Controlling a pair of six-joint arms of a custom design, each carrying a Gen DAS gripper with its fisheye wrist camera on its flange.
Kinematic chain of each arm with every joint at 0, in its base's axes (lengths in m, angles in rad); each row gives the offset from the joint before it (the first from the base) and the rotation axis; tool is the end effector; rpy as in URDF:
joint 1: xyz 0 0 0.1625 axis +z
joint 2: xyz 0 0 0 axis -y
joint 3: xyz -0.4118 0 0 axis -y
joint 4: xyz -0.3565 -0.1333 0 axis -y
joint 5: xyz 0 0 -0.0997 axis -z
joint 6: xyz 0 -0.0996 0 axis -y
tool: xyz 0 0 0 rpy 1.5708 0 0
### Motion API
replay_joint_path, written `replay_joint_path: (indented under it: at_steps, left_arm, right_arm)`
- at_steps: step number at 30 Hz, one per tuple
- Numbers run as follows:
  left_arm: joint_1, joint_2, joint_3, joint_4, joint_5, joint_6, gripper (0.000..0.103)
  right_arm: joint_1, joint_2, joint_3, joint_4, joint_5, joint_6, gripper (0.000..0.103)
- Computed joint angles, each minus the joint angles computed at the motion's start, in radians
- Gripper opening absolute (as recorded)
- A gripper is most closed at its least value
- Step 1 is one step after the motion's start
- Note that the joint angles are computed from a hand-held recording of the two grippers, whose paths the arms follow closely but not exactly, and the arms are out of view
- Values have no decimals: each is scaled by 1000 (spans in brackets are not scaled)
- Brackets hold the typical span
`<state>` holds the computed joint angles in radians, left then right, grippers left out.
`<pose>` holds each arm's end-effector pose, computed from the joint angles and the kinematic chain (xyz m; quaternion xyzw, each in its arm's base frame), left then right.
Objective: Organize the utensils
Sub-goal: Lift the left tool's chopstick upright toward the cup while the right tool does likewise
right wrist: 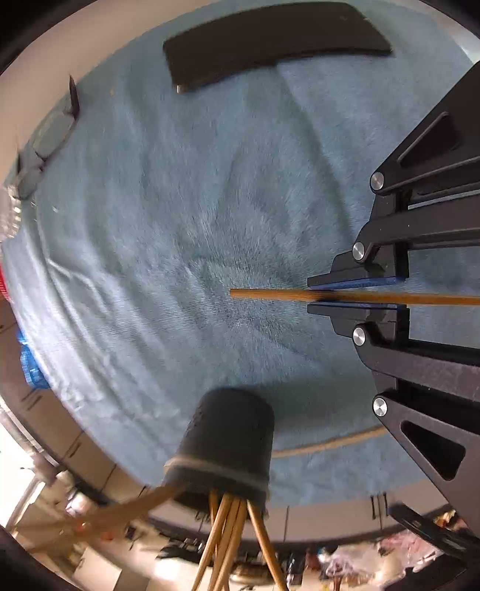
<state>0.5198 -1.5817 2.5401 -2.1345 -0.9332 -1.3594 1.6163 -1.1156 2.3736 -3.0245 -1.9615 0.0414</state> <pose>-0.1315 -0.2971 0.1703 -0.0823 0.9296 -0.2205 0.2838 0.1138 -0.4017 0.1222 -0.0170 -0.9763 0.1041 0.1888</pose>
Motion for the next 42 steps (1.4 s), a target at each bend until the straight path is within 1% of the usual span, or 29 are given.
replay_joint_path:
  at_steps: [2, 6, 7, 8, 10, 12, 13, 14, 15, 17, 18, 22, 24, 26, 28, 29, 30, 31, 32, 35, 36, 37, 38, 40, 42]
  left_arm:
    - [49, 73, -15, -101, -9, 76, 40]
    - [131, 222, -72, -221, -15, 197, 40]
    - [154, 265, -94, -240, -21, 224, 40]
    - [168, 299, -117, -230, -15, 222, 40]
    - [193, 349, -146, -239, -14, 248, 40]
    - [220, 407, -186, -219, -8, 251, 32]
    - [233, 425, -197, -225, -11, 261, 24]
    - [246, 444, -207, -230, -16, 270, 19]
    - [256, 461, -218, -223, -16, 266, 17]
    - [243, 481, -224, -212, 26, 256, 9]
    - [237, 492, -233, -188, 43, 248, 7]
    - [221, 480, -202, -215, 54, 216, 6]
    - [198, 444, -159, -235, 60, 186, 6]
    - [157, 390, -106, -256, 78, 149, 6]
    - [97, 319, -69, -207, 109, 79, 6]
    - [54, 272, -52, -159, 130, 32, 6]
    - [27, 235, -44, -119, 143, 3, 6]
    - [-15, 191, -37, -56, 162, -48, 6]
    - [-39, 161, -33, -14, 172, -77, 6]
    - [-152, 56, -27, 163, 184, -209, 6]
    - [-175, 23, -30, 214, 190, -231, 6]
    - [-187, 7, -41, 254, 194, -244, 6]
    - [-216, -3, -55, 316, 198, -279, 6]
    - [-251, 3, -74, 362, 208, -310, 6]
    - [-288, 12, -81, 383, 205, -340, 6]
  right_arm:
    - [-1, -53, 40, -19, 26, -15, 7]
    - [0, -145, 101, -43, 62, -40, 7]
    - [-2, -167, 105, -33, 68, -50, 7]
    - [-3, -190, 110, -22, 73, -60, 7]
    - [0, -221, 122, -19, 79, -69, 7]
    - [-4, -264, 134, -8, 91, -84, 7]
    - [-1, -277, 138, -4, 92, -86, 7]
    - [1, -291, 144, -5, 94, -90, 7]
    - [1, -295, 145, -6, 97, -96, 7]
    - [2, -309, 149, -3, 104, -106, 7]
    - [1, -309, 149, -5, 106, -112, 7]
    - [8, -313, 148, 1, 116, -133, 7]
    - [14, -321, 147, 6, 126, -144, 7]
    - [19, -315, 146, -5, 138, -156, 7]
    - [34, -312, 145, -13, 144, -171, 7]
    - [44, -308, 145, -22, 146, -178, 7]
    - [53, -300, 142, -30, 150, -185, 7]
    - [68, -293, 140, -39, 155, -198, 7]
    - [78, -287, 140, -49, 155, -207, 7]
    - [114, -268, 141, -90, 165, -238, 7]
    - [126, -263, 143, -108, 168, -247, 7]
    - [136, -258, 144, -121, 173, -254, 7]
    - [141, -255, 145, -129, 180, -260, 7]
    - [147, -254, 146, -140, 197, -268, 7]
    - [154, -252, 146, -147, 208, -273, 7]
